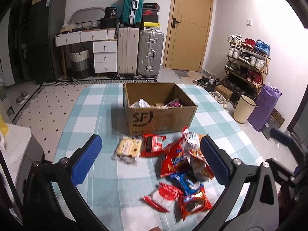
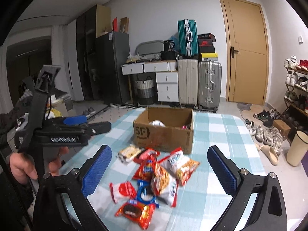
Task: Organize snacks
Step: 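Withdraw both tools from the box back over the snack pile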
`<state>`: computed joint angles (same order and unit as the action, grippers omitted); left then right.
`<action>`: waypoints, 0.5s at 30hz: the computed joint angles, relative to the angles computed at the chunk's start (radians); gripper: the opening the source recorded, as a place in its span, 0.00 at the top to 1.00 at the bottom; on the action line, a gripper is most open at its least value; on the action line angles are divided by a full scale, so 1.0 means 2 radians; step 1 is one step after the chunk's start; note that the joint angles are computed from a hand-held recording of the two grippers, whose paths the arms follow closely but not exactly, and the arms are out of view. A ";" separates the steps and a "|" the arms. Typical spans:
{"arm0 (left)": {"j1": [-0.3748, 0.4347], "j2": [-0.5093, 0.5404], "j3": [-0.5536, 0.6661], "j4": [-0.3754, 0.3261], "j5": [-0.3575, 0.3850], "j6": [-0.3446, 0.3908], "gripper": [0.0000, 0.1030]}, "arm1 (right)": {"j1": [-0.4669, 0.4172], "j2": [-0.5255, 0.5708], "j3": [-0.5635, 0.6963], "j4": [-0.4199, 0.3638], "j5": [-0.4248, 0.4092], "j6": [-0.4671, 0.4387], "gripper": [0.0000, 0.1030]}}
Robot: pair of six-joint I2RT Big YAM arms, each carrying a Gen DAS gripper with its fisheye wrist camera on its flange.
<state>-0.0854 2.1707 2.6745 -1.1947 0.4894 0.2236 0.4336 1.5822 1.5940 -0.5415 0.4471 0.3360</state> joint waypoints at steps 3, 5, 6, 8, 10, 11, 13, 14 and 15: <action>0.002 -0.024 -0.053 0.028 -0.006 -0.001 0.01 | 0.006 -0.007 -0.022 0.004 0.000 0.023 0.02; 0.004 -0.048 -0.104 0.056 -0.012 -0.001 0.01 | 0.009 -0.010 -0.035 0.010 0.001 0.033 0.02; 0.006 -0.057 -0.122 0.065 -0.012 -0.002 0.01 | 0.012 -0.011 -0.042 0.010 0.003 0.041 0.02; 0.008 -0.064 -0.143 0.076 -0.011 -0.008 0.01 | 0.014 -0.011 -0.052 0.014 0.002 0.052 0.02; 0.012 -0.077 -0.174 0.097 -0.014 -0.018 0.01 | 0.018 -0.009 -0.059 0.014 0.004 0.064 0.02; 0.013 -0.082 -0.188 0.106 -0.015 -0.021 0.01 | 0.019 -0.007 -0.060 0.013 0.004 0.068 0.02; 0.015 -0.086 -0.205 0.117 -0.017 -0.024 0.01 | 0.022 -0.004 -0.063 0.011 0.007 0.073 0.02; 0.016 -0.087 -0.210 0.117 -0.015 -0.024 0.01 | 0.024 -0.002 -0.064 0.009 0.007 0.077 0.02; 0.016 -0.087 -0.214 0.117 -0.015 -0.023 0.01 | 0.025 0.001 -0.065 0.008 0.005 0.079 0.02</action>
